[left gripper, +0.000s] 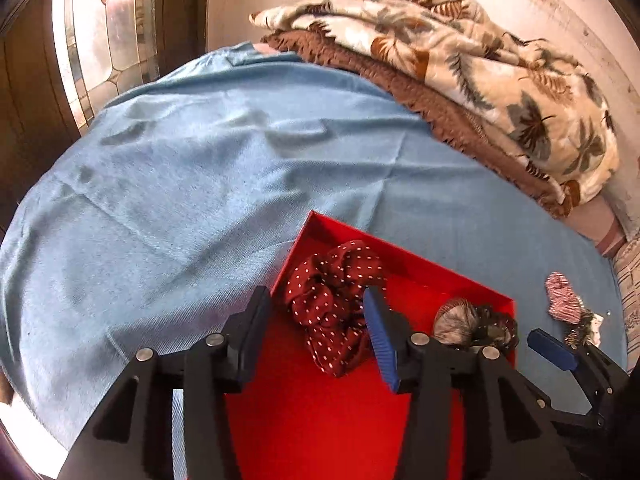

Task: Organize jewelry
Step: 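Move both open grippers back to the remaining accessory pile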

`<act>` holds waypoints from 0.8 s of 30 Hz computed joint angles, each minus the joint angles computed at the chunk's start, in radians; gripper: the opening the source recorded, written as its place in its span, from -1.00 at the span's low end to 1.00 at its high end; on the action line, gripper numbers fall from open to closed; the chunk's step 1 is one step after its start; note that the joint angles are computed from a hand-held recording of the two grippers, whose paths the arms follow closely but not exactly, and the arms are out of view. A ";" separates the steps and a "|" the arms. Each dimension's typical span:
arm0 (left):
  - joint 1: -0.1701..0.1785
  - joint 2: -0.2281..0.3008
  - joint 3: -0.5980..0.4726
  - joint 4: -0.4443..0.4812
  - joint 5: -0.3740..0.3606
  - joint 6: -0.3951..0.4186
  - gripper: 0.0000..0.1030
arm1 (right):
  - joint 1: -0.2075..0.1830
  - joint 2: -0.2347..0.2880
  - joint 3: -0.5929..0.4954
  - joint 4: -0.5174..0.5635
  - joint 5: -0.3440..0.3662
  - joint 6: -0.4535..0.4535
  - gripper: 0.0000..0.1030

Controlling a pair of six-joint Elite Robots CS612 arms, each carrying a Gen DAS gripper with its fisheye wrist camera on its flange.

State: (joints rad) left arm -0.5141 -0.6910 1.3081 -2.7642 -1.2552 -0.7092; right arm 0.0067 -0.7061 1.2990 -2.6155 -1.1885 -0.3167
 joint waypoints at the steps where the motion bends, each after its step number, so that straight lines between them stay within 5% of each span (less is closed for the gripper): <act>1: -0.004 -0.007 0.009 -0.006 0.015 0.001 0.00 | -0.003 -0.008 0.012 -0.012 0.001 -0.001 0.35; 5: -0.030 -0.036 0.045 -0.006 0.095 0.008 0.05 | -0.026 -0.052 0.079 -0.058 0.014 0.002 0.40; 12: -0.078 -0.058 0.061 0.000 0.109 0.054 0.12 | -0.095 -0.125 0.213 -0.127 0.034 0.039 0.41; 17: -0.112 -0.047 0.028 0.002 0.076 0.119 0.26 | -0.167 -0.157 0.297 -0.191 -0.026 0.076 0.41; 24: -0.148 0.048 -0.156 0.113 -0.057 0.151 0.27 | -0.275 -0.147 0.320 -0.261 -0.060 0.209 0.42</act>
State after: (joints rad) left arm -0.6626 -0.6429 1.1517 -2.6510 -1.3121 -0.5586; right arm -0.2681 -0.8529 1.6190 -2.8763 -1.2488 -0.1077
